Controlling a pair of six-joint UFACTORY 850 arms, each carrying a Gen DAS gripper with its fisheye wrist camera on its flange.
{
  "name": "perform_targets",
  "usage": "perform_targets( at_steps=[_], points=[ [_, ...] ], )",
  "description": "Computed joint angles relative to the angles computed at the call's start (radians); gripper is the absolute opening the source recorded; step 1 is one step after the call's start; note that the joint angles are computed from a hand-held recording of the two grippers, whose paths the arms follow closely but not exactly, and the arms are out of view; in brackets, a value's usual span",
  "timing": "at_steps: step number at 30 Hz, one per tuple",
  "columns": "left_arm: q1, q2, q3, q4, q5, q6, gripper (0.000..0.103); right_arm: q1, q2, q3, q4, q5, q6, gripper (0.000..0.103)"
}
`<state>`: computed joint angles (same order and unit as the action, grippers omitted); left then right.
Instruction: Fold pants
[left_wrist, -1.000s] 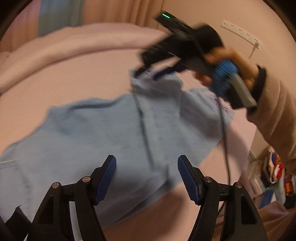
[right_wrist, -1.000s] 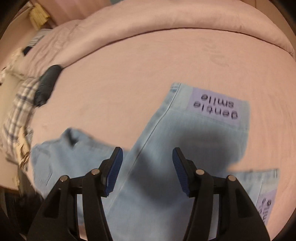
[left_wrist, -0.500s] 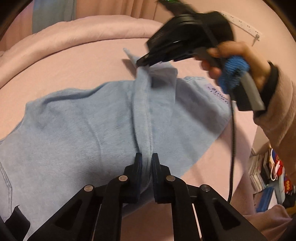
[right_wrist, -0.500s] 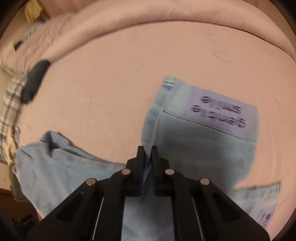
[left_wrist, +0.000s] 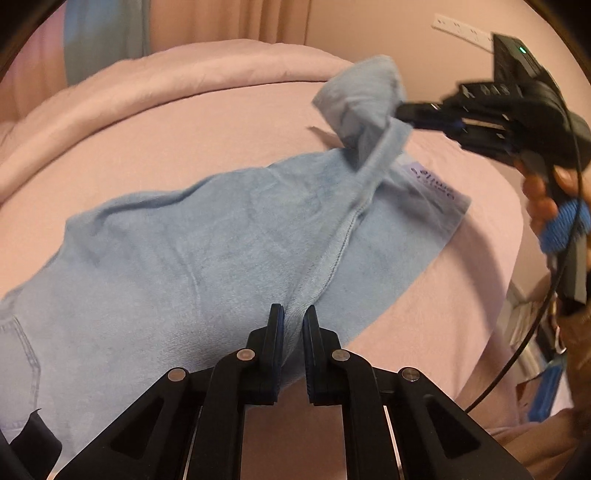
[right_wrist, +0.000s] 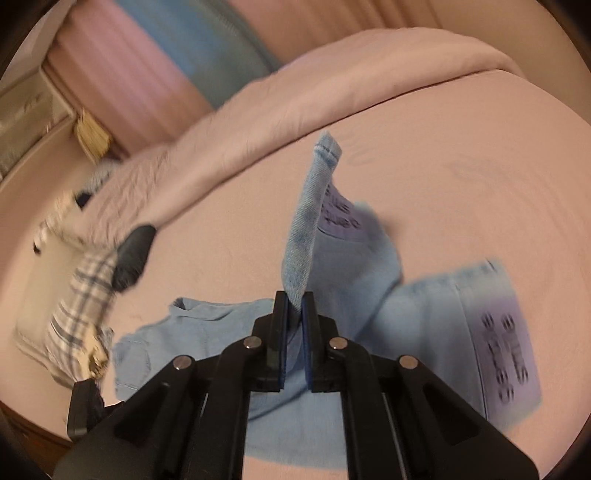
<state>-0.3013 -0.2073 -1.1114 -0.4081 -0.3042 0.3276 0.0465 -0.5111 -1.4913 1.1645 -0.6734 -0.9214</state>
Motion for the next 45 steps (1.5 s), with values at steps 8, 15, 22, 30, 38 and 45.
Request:
perform_targets(
  at_steps=[8,15,22,30,38,45],
  points=[
    [-0.013,-0.024,-0.024,0.151,-0.021,-0.108,0.009,-0.045,0.122,0.231,0.181,0.062,-0.104,0.007],
    [-0.026,-0.056,-0.06,0.268,-0.064,-0.214,0.009,-0.085,0.101,0.288,0.209,0.022,-0.008,0.016],
    [-0.031,-0.071,-0.082,0.317,-0.09,-0.269,0.009,-0.115,0.106,0.288,0.353,0.06,-0.018,0.033],
    [-0.035,-0.082,-0.097,0.352,-0.117,-0.306,0.009,-0.101,0.083,0.238,0.295,0.153,-0.004,0.028],
    [-0.032,-0.078,-0.107,0.342,-0.131,-0.301,0.008,-0.065,0.149,0.28,0.107,0.337,-0.038,0.007],
    [-0.023,-0.075,-0.105,0.29,-0.134,-0.239,0.008,-0.066,0.193,0.31,-0.038,0.378,0.05,0.007]
  ],
)
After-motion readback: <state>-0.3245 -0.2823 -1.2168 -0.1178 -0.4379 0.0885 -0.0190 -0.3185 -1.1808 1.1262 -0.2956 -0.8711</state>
